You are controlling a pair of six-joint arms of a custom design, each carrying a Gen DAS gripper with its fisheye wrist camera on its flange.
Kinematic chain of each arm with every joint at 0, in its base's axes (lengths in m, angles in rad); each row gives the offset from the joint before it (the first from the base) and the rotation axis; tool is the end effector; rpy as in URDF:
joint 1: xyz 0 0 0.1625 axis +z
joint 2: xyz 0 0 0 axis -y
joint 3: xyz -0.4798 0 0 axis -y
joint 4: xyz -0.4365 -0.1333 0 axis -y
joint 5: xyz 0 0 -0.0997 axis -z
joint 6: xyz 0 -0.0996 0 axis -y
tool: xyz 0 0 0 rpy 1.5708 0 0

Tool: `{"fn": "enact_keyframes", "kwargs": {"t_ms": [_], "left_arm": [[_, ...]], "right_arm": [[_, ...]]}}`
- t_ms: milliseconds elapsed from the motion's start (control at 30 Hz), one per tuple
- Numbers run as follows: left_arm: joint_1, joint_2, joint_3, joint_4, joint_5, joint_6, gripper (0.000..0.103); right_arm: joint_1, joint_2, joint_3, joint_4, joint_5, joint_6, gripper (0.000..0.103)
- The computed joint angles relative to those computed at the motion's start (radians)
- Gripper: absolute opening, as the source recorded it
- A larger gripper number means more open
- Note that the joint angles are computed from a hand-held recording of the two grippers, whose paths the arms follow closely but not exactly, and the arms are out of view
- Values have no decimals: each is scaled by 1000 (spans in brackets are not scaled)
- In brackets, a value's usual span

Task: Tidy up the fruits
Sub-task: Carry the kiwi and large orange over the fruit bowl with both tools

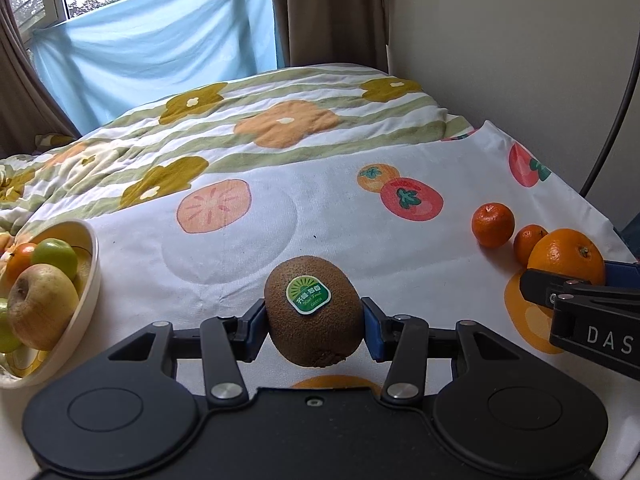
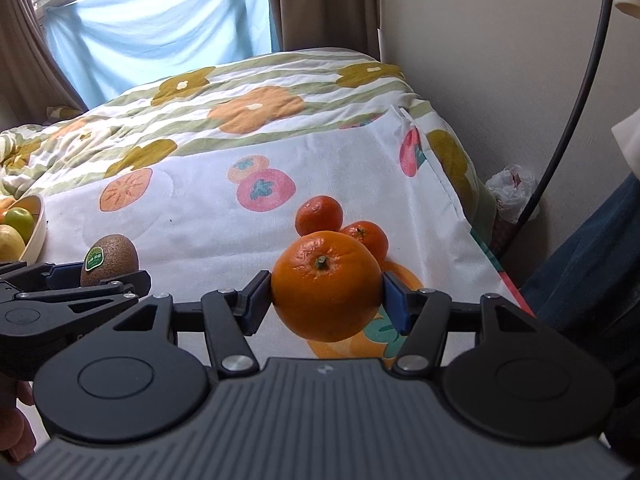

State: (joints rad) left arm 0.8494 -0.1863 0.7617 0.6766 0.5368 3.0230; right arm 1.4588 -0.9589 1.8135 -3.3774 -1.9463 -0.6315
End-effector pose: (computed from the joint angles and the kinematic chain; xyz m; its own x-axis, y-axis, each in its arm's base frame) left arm -0.3369 -0.7145 -0.0658 -0.6321 0.0502 -0.7732 0.5563 0.7241 -0.4078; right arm 0.0184 -0.7019 0.2535 -0.7575 -0.0168 0.6526 -0.4737 0.7019 -0.5319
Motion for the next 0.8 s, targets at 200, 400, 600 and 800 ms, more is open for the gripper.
{"fn": "enact_keyframes", "kwargs": {"t_ms": [200,400,600,800], "left_arm": [[-35,-46,70,-29,-57,-54,52],[-71,-95,141,-31,-139,-149,52],[-98,-129,191,62,-215,-334,52],[-112,-185,270,145,-284,-491,52]], "right_arm": [[15,-44,14,57,52,-23,74],[41,-87,20,132,104,-68,74],[71,-109,20,206,165,-109,74],[113,-98,6,274,199,-122,74]]}}
